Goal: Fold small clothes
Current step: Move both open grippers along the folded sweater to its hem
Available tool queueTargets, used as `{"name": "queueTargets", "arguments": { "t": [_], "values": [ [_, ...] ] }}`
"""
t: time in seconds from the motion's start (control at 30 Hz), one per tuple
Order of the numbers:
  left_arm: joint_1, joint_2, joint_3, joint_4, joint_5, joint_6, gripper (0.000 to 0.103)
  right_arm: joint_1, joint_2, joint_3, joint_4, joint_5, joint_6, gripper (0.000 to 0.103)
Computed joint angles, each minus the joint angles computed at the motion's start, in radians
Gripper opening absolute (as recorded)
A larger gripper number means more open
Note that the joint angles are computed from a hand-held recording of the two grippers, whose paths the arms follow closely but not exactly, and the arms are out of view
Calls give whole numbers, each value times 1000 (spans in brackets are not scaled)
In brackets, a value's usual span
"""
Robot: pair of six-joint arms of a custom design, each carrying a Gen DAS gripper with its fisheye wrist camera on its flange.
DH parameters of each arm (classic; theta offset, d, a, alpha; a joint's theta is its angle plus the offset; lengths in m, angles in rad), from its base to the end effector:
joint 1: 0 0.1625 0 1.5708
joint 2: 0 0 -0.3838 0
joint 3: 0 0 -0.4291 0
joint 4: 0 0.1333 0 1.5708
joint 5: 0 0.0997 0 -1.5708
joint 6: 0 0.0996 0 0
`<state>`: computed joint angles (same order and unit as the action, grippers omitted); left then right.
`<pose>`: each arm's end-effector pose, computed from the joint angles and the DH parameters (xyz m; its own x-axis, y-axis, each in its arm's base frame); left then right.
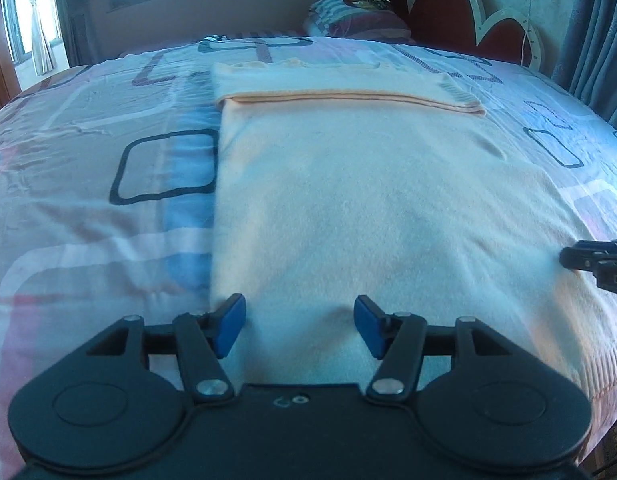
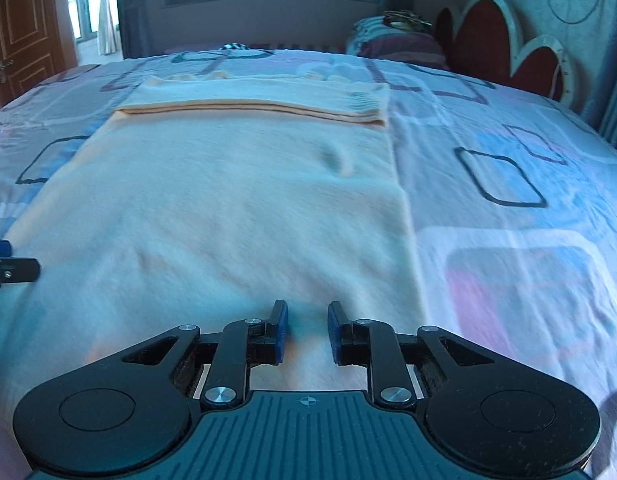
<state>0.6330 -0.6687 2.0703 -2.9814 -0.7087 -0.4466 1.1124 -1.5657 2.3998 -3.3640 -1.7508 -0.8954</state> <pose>-0.2583 -0.4487 -0.0865 -0.7004 0.2142 -0.6808 0.5585 0.7584 -0.3360 -0.0857 -0.4347 0.2538 -0.7094 -0.0475 0.7032 -0.4791 0.7643 -0.4316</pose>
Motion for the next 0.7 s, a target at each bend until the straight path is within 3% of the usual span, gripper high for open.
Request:
{"name": "queueTargets", "arguments": {
  "t": [0.1,0.23,0.7],
  "values": [
    [-13,-22,27,7,11,-38,61,-19,-52,36,-6,14,12,40],
    [-24,-61,73,29,11,-104,61,-43,-116,86,1,27,-2,40],
    [-48,-222,240,54,-125,-264,61,-139,-308,188,101,56,45,48]
  ]
}}
